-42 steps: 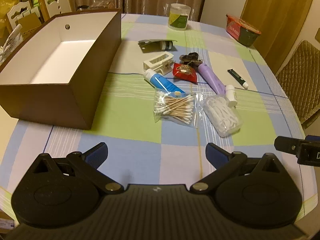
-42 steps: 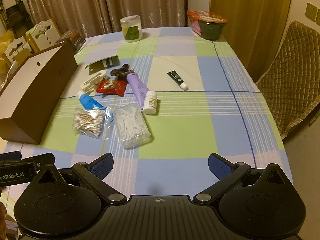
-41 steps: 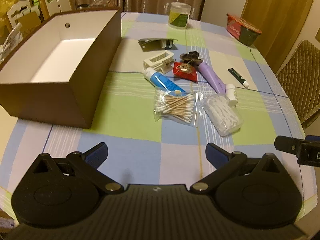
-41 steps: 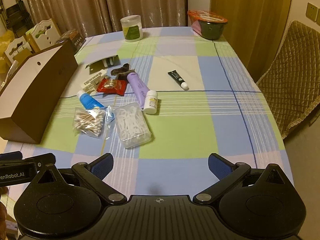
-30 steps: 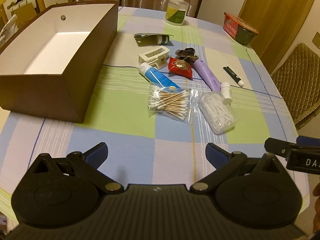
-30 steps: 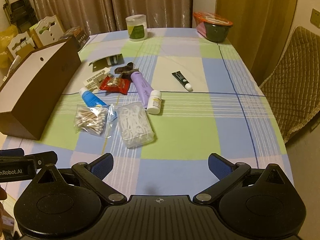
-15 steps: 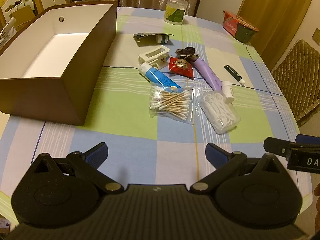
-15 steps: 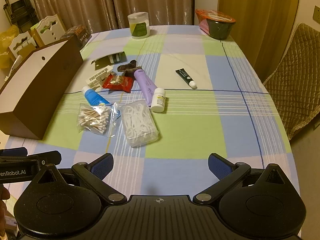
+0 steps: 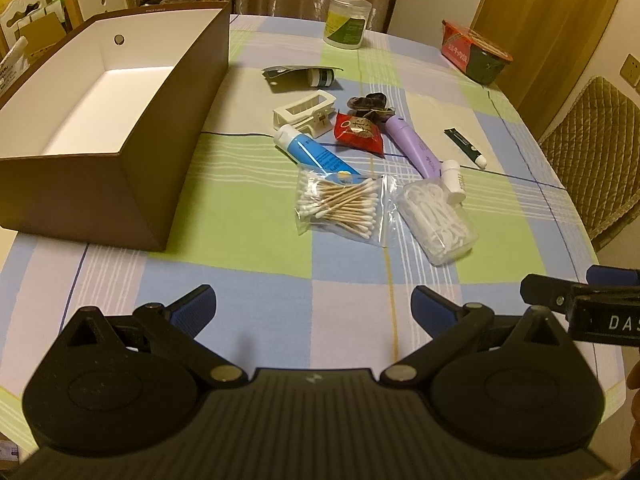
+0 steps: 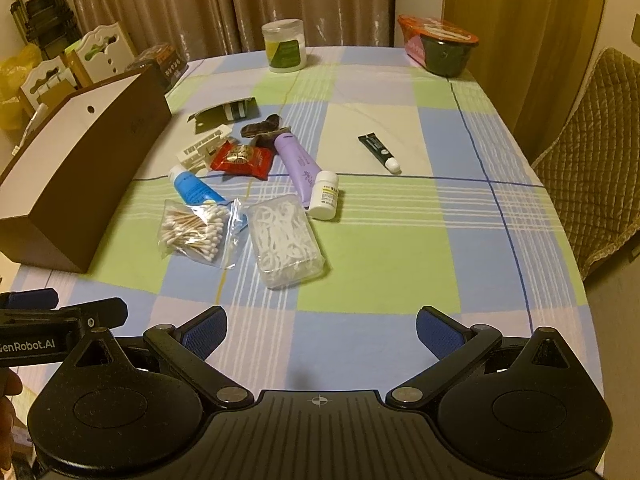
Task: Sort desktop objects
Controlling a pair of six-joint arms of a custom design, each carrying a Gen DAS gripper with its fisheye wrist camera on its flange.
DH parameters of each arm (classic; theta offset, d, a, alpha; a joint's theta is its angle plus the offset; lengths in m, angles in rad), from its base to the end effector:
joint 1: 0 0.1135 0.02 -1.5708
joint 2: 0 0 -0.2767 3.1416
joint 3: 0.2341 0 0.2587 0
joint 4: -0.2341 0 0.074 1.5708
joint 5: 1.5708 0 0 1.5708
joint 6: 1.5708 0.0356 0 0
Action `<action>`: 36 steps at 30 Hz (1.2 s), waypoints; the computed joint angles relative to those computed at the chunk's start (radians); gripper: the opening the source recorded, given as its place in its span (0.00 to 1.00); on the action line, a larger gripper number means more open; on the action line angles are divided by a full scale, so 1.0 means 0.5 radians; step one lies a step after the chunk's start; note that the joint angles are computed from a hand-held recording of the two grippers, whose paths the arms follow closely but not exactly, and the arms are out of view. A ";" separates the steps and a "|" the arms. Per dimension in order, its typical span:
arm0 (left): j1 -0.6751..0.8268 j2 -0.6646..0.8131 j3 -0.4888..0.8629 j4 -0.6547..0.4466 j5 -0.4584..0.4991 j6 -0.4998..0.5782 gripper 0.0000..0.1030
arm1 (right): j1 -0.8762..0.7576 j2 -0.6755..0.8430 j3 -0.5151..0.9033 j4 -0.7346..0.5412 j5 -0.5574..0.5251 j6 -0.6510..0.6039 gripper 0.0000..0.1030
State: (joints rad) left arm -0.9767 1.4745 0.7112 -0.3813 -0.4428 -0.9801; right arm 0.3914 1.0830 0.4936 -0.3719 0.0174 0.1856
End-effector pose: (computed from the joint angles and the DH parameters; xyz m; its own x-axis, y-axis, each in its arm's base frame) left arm 0.1585 -0.2074 0.1616 -0.8234 -0.1217 -0.5543 -0.0615 0.9901 -0.1261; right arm 0.1810 0.0740 0.1781 -0.8136 -0.1362 -0.5653 -0.2259 0.9698 0.0916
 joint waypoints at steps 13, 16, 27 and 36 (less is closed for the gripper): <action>0.006 -0.029 -0.035 0.022 0.015 0.002 0.99 | 0.035 -0.023 -0.004 -0.012 0.029 0.039 1.00; 0.005 -0.037 -0.046 0.029 0.016 0.004 0.99 | 0.045 -0.033 -0.007 -0.007 0.044 0.049 1.00; 0.003 -0.079 -0.095 0.051 0.022 0.007 0.99 | 0.097 -0.030 -0.005 -0.015 0.086 0.082 1.00; 0.016 -0.130 -0.145 0.069 0.016 0.048 0.99 | 0.177 -0.003 0.010 -0.037 0.153 0.136 1.00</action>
State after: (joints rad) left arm -0.9687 1.4095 0.6388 -0.3470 -0.4349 -0.9559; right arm 0.4798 1.0816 0.4988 -0.3901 0.0941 0.2534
